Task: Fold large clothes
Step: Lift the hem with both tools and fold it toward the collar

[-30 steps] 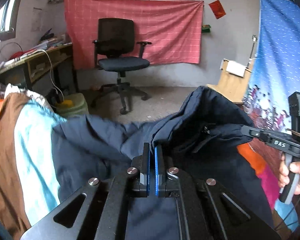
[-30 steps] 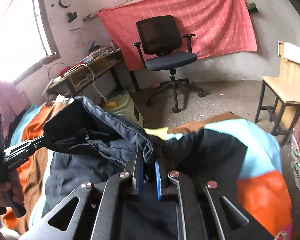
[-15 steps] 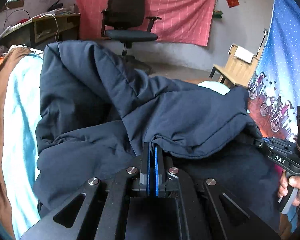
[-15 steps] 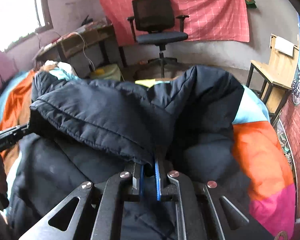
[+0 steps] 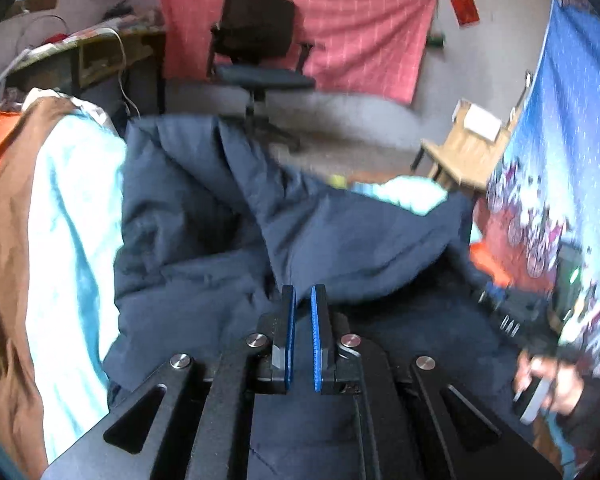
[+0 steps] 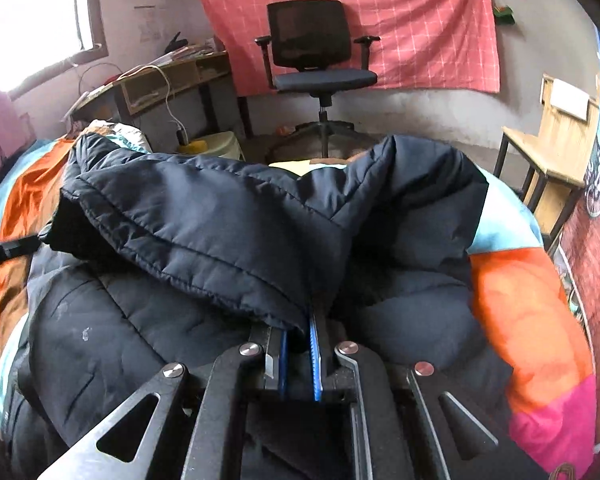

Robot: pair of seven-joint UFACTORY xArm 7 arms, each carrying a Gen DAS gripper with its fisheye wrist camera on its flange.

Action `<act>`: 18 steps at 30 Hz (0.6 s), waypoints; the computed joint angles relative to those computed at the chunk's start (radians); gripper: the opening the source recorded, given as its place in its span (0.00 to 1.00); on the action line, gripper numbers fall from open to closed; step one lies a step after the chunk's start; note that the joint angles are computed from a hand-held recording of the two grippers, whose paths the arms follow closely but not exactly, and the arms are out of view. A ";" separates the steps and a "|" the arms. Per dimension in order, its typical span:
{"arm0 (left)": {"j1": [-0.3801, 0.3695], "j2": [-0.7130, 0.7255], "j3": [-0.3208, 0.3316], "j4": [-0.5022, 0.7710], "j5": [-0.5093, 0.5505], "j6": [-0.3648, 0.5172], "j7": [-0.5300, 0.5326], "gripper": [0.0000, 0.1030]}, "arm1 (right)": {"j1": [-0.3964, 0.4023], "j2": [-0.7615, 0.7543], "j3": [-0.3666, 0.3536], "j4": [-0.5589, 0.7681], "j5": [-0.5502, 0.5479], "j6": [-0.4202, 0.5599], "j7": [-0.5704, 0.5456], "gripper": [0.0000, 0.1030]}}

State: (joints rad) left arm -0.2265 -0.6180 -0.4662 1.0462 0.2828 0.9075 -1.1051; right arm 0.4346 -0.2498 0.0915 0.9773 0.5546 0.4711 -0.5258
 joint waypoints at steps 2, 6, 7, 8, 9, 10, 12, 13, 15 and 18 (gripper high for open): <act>0.037 0.011 -0.016 0.039 0.043 -0.010 -0.014 0.06 | 0.002 -0.004 0.002 -0.009 -0.003 -0.013 -0.009 0.09; 0.087 0.174 -0.033 0.184 0.121 -0.004 0.022 0.06 | 0.009 -0.018 0.011 -0.036 -0.027 -0.051 -0.018 0.09; 0.093 0.231 -0.034 0.228 0.147 0.005 0.026 0.06 | 0.011 -0.020 0.011 -0.039 -0.035 -0.058 -0.020 0.09; 0.088 0.258 -0.029 0.240 0.160 0.007 0.021 0.06 | 0.014 -0.020 0.010 -0.042 -0.040 -0.063 -0.023 0.09; 0.082 0.308 -0.017 0.268 0.159 0.011 0.024 0.06 | 0.016 -0.022 0.012 -0.044 -0.047 -0.067 -0.018 0.09; 0.071 0.341 -0.005 0.278 0.155 0.008 0.025 0.06 | 0.019 -0.022 0.009 -0.044 -0.049 -0.067 -0.019 0.09; 0.047 0.401 0.018 0.287 0.146 0.019 0.039 0.06 | 0.026 -0.022 0.002 -0.043 -0.045 -0.071 -0.024 0.09; 0.035 0.428 0.019 0.294 0.161 0.039 0.043 0.06 | 0.028 -0.023 -0.001 -0.043 -0.042 -0.073 -0.026 0.11; 0.008 0.427 0.038 0.258 0.181 0.048 0.062 0.06 | 0.033 -0.027 -0.014 -0.039 -0.024 -0.072 -0.034 0.12; -0.033 0.416 0.060 0.203 0.222 0.026 0.059 0.06 | 0.040 -0.042 -0.059 -0.021 0.069 -0.060 -0.065 0.28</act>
